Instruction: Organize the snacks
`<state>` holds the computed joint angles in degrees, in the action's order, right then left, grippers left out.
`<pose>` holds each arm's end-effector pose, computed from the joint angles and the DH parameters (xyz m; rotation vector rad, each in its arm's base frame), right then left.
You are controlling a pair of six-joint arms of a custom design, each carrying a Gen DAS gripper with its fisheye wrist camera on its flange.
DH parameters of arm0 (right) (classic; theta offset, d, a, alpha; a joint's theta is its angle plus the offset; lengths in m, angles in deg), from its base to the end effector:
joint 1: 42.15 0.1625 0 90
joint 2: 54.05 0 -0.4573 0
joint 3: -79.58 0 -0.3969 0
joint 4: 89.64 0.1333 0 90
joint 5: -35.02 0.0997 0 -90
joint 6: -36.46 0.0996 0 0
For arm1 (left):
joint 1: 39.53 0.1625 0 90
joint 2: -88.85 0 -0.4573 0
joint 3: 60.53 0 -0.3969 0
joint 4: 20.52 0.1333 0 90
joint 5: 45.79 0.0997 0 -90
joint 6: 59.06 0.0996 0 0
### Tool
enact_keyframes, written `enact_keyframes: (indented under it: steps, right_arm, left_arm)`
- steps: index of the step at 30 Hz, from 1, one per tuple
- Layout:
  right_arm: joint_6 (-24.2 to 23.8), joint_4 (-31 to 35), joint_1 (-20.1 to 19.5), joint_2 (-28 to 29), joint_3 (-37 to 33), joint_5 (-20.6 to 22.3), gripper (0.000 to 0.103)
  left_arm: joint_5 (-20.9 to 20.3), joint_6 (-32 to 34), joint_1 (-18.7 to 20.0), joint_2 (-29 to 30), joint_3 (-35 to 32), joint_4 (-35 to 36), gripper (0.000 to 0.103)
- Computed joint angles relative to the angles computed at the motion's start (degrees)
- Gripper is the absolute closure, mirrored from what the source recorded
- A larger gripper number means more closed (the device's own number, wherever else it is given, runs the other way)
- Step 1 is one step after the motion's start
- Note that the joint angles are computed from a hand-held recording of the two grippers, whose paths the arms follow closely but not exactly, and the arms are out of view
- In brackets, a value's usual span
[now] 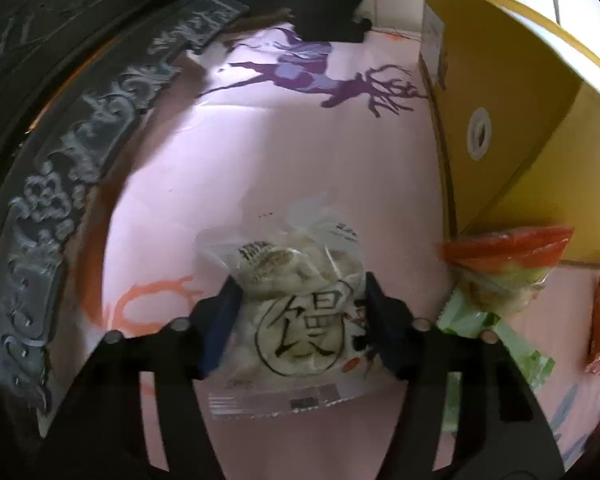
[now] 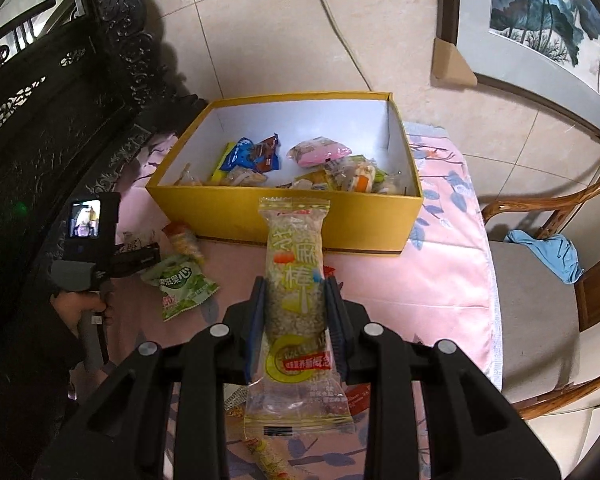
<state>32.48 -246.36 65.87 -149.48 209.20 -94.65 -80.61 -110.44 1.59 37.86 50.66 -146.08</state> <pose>0.1932 -0.3686 0.3837 0.2107 -2.4119 0.8034 -0.2744 -0.5250 0.0802 0.1989 2.1602 -0.5627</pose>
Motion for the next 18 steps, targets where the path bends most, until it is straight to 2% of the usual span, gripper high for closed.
enact_keyframes:
  steps: [1, 4, 12, 15, 18]
  right_arm:
    - [0.1, 0.1, -0.1, 0.0, 0.0, 0.0, 0.074]
    - [1.0, 1.0, -0.5, -0.2, -0.2, 0.4, 0.074]
    - [-0.4, -0.5, -0.4, -0.4, -1.1, 2.3, 0.074]
    - [-2.9, -4.3, -0.9, 0.0, -2.1, 5.2, 0.074]
    - [-7.0, -9.6, -1.4, 2.4, -4.1, 5.0, 0.074]
  left_arm:
    - [-0.4, -0.8, -0.2, -0.6, 0.6, -0.8, 0.051]
    - [-3.1, -3.0, -1.1, -3.1, 2.8, -3.1, 0.057]
    - [-1.0, -3.6, -8.3, -8.8, 4.6, -2.0, 0.057]
    - [0.0, -2.0, -10.4, -9.3, 3.0, -1.9, 0.057]
    - [0.4, 0.9, -11.4, -8.0, -0.6, -2.9, 0.056]
